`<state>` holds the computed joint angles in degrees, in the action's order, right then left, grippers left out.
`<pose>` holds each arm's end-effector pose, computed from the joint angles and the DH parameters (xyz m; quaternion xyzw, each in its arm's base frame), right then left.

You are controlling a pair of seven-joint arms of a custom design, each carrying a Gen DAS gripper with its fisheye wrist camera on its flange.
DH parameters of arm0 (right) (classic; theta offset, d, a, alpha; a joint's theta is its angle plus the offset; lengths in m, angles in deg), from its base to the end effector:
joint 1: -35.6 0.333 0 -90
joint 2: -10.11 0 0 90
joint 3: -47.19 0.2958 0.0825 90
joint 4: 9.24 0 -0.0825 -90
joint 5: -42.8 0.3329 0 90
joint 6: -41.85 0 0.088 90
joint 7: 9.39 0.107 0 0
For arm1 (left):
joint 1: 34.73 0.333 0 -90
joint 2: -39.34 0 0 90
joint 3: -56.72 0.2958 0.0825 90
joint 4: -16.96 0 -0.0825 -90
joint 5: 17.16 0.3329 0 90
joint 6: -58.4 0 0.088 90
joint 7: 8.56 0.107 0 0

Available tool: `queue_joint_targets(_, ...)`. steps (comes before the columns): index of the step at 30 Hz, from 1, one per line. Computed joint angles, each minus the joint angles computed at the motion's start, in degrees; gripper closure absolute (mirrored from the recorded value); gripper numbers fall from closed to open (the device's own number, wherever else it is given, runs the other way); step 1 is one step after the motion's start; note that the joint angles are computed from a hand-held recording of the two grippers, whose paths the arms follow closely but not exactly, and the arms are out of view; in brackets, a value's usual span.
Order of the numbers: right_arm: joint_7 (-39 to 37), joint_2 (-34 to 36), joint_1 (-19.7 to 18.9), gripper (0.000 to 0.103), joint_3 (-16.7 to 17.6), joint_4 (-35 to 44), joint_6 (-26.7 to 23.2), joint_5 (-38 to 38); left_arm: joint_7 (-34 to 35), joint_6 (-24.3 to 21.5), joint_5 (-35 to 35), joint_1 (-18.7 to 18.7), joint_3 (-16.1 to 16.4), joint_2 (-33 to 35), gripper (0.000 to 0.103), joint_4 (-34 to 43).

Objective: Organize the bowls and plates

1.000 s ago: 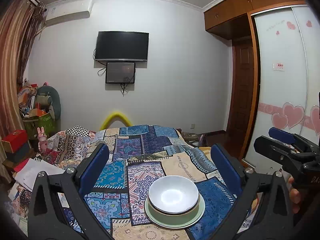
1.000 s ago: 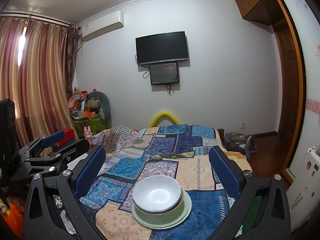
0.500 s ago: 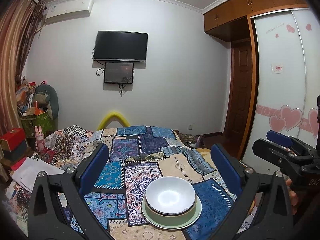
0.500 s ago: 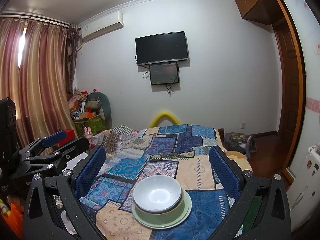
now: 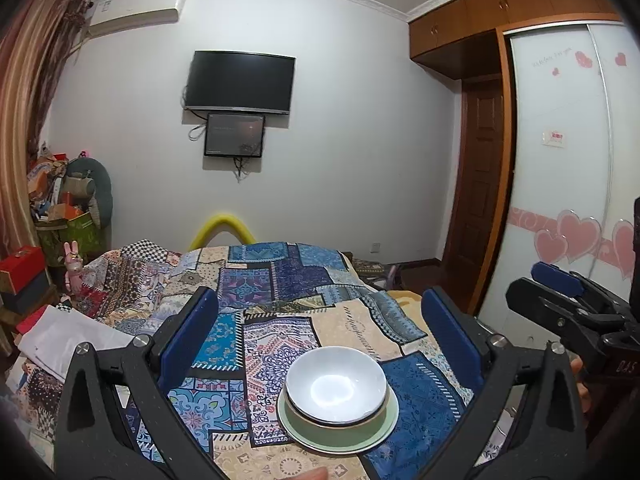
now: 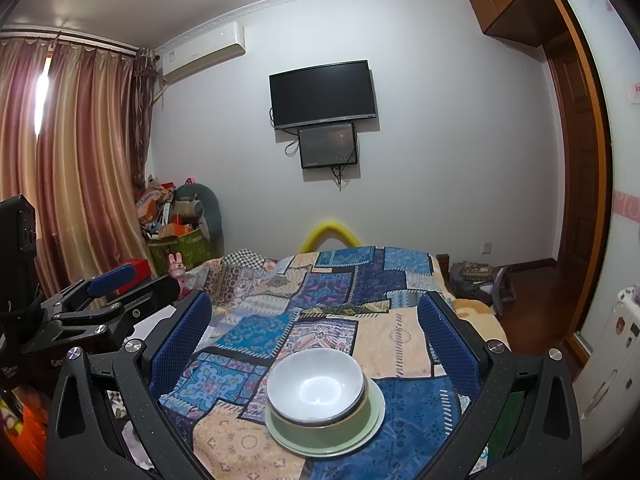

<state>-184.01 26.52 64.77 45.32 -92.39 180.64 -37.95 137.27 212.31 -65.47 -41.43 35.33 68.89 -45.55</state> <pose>0.5701 0.2932 0.5960 -0.4475 0.6414 -0.4741 0.4044 0.6483 -0.2188 0.6475 -0.3153 0.7194 -0.5885 0.1915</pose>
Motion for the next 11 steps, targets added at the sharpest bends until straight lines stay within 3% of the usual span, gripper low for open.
queue_joint_targets(11,-1.0,0.2,-0.3,0.0,-0.1,0.2,0.7,1.2,1.8,0.1,-1.7,0.1,-0.2,-0.7,0.0,-0.9)
